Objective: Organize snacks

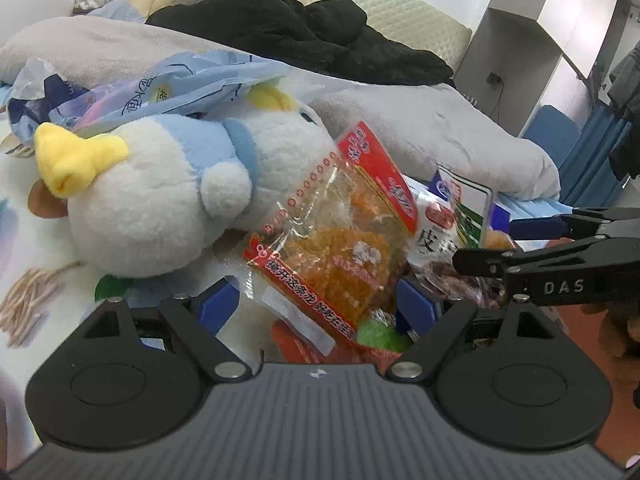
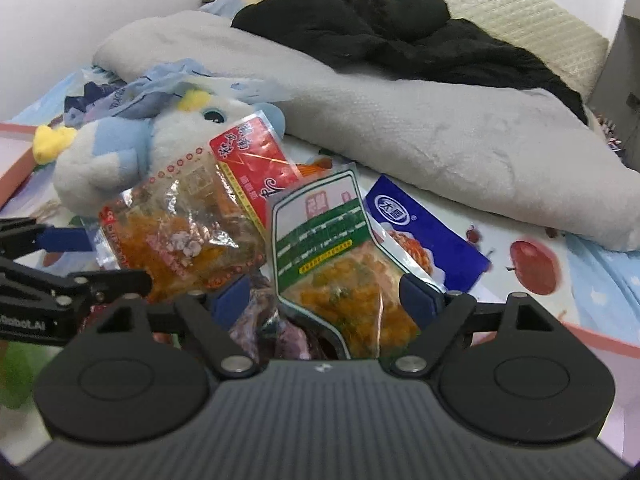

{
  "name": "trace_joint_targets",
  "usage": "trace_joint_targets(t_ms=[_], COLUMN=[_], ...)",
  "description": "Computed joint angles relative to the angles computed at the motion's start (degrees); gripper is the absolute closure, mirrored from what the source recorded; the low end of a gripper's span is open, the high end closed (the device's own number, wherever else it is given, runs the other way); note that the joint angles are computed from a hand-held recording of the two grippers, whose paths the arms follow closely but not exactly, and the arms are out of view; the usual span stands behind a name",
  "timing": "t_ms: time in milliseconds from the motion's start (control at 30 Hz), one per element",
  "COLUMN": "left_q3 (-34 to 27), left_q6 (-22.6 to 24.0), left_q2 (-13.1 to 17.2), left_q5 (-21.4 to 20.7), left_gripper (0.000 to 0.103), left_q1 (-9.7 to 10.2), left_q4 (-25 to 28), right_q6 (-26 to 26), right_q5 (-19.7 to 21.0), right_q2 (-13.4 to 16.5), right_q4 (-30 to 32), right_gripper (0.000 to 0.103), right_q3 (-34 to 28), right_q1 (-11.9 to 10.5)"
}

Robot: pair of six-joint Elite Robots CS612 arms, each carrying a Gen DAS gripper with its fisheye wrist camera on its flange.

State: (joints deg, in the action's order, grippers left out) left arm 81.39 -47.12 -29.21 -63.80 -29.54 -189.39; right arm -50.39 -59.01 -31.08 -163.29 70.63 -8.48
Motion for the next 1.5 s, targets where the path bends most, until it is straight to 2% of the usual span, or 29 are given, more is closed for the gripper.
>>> trace_joint_targets(t_ms=[100, 167, 200, 267, 300, 333, 400, 567, 700, 800, 933, 1033, 1100, 1500], left_q3=[-0.9, -1.4, -1.7, -2.3, -2.5, -2.7, -3.0, -2.7, -0.9, 1.4, 5.1, 7.7, 9.4, 18.7], left_q6=[0.3, 0.1, -0.2, -1.9, -2.6, -2.7, -2.2, -0.8, -3.8, -6.5, -9.3, -12.4, -14.9, -24.5], left_q2=[0.7, 1.1, 1.4, 1.8, 2.1, 2.3, 2.6, 2.1, 1.0, -0.3, -2.9, -4.6, -5.8, -11.4], left_q5=[0.2, 0.6, 0.1, -1.7, -2.2, -2.5, -2.7, -3.0, -2.7, -2.4, -1.0, -0.9, -1.0, -0.2], left_gripper=[0.022, 0.025, 0.030, 0.035, 0.040, 0.043, 0.057, 0.077, 0.086, 0.089, 0.090, 0.090, 0.090, 0.090], left_q1=[0.28, 0.36, 0.51, 0.97, 1.09, 1.15, 1.15, 0.80, 0.43, -0.19, -1.54, -2.56, -3.31, -8.16], left_q4=[-0.3, -0.6, -0.6, -0.3, -0.9, -1.5, -2.3, -3.4, -5.3, -7.3, -8.4, -8.8, -7.0, -1.8], right_q6=[-0.1, -0.7, -0.7, -0.1, 0.1, 0.2, 0.4, 0.7, 1.9, 2.6, 4.1, 4.8, 4.7, -3.2], right_q5=[-3.4, -3.2, -3.4, -3.4, -3.4, -3.3, -3.0, -2.4, -2.5, -2.4, -0.4, 1.2, 1.8, 4.4], right_q2=[1.1, 1.4, 1.6, 1.6, 1.6, 1.5, 1.1, -0.2, -2.2, -3.7, -6.1, -8.0, -9.2, -15.2], right_q4=[-0.7, 0.1, 0.1, 0.2, -0.2, -0.8, -1.5, -3.2, -3.1, -4.7, -6.1, -6.6, -6.8, -3.8], right_gripper=[0.019, 0.020, 0.020, 0.027, 0.034, 0.037, 0.041, 0.049, 0.059, 0.073, 0.081, 0.083, 0.083, 0.083], right_q3=[-1.2, -1.6, -1.7, -1.5, -1.3, -1.0, -0.3, 1.7, 3.9, 5.9, 9.0, 11.4, 13.3, 25.3], right_q1=[0.8, 0.9, 0.9, 0.9, 0.9, 0.9, 0.7, 0.3, 0.0, -0.3, -1.1, -2.0, -2.5, -6.3])
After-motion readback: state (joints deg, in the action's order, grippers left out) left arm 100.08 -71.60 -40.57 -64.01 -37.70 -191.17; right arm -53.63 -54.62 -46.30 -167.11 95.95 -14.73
